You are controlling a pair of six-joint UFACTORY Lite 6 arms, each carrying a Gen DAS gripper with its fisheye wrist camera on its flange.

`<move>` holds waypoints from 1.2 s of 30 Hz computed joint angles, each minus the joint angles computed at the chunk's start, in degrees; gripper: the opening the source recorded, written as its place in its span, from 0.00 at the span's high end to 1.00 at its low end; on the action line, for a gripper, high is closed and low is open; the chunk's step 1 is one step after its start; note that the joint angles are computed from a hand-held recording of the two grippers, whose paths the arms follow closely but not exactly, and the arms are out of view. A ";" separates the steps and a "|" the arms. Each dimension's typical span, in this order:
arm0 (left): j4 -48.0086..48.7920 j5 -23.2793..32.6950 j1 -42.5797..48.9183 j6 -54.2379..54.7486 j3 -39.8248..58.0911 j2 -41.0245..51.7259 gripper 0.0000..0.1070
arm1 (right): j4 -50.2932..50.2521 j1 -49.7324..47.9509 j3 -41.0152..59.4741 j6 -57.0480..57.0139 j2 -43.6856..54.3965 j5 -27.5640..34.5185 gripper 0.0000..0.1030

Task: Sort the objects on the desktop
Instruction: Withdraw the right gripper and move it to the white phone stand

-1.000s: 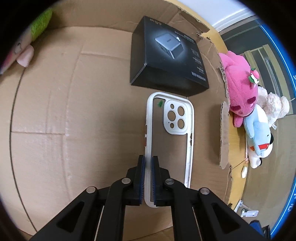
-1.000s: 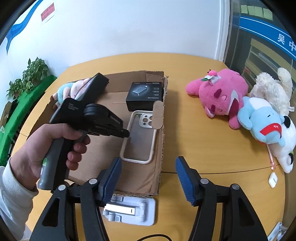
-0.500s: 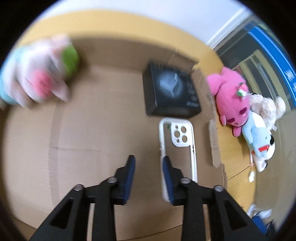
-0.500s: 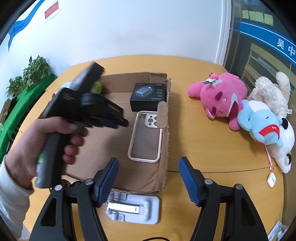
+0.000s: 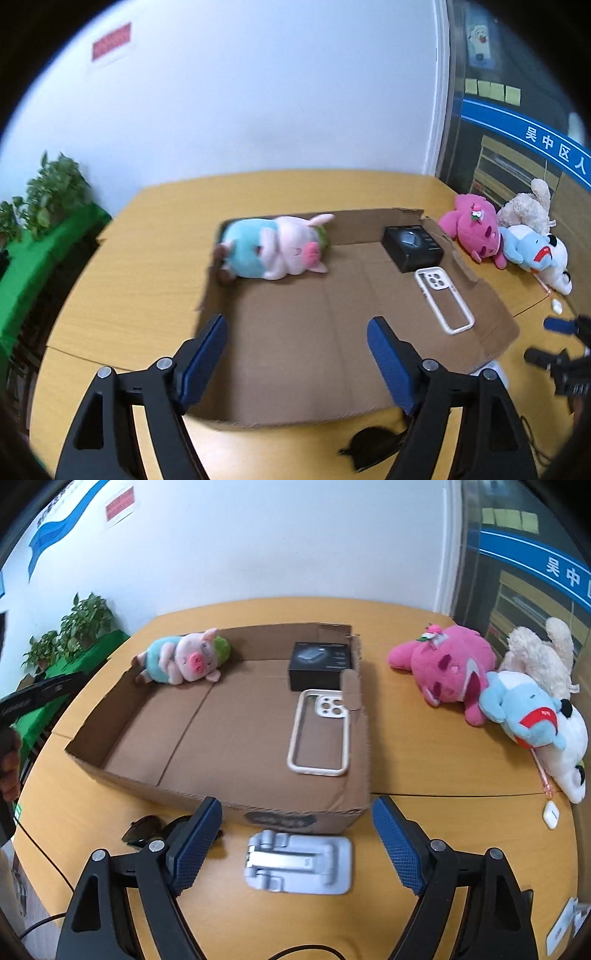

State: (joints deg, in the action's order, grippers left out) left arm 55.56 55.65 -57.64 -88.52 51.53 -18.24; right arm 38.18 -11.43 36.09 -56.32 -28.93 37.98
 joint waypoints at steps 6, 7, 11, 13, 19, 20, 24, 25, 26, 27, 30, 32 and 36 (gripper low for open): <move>1.98 3.28 -3.85 -7.57 -13.52 -6.89 0.27 | 0.33 10.70 -3.95 4.66 0.02 -9.97 0.13; 2.09 2.20 -3.32 -8.87 -16.01 -7.16 0.27 | 0.65 12.60 -4.43 4.85 1.53 -12.90 0.13; 4.02 -4.53 2.18 -13.34 -23.16 -7.49 0.27 | 5.38 17.50 -4.22 1.36 10.42 -20.60 0.13; 7.18 -5.14 3.14 -15.87 -25.22 -6.19 0.27 | 8.34 18.44 -4.50 -0.66 11.80 -21.28 0.13; 6.66 -11.57 11.61 -15.01 -28.69 -9.10 0.27 | 5.73 21.90 -7.13 5.80 10.06 -22.72 0.12; 6.92 -12.60 12.91 -15.07 -29.26 -9.37 0.27 | 4.06 22.75 -8.12 8.22 8.95 -23.13 0.12; 8.51 -16.54 17.38 -14.73 -30.56 -9.83 0.27 | -6.19 25.98 -10.61 20.30 5.76 -24.37 0.12; 8.77 -16.53 17.82 -14.52 -30.27 -9.20 0.27 | -6.75 26.38 -11.12 21.00 4.83 -24.30 0.12; 8.86 -16.27 17.88 -14.40 -30.06 -8.88 0.27 | -6.19 26.35 -11.25 20.41 4.17 -23.75 0.12; 8.72 -16.36 18.18 -13.96 -29.81 -8.67 0.27 | -5.34 26.18 -11.25 19.58 3.87 -23.31 0.12; 7.50 -15.60 17.69 -11.85 -29.37 -9.71 0.27 | 2.01 23.57 -11.00 11.09 3.20 -20.83 0.12; 5.90 -13.01 14.90 -10.15 -29.02 -11.25 0.27 | 5.22 20.48 -11.50 6.51 0.73 -18.62 0.12; 2.96 -8.35 8.45 -7.04 -28.07 -14.09 0.27 | 9.38 9.81 -12.49 -2.47 -4.05 -11.02 0.12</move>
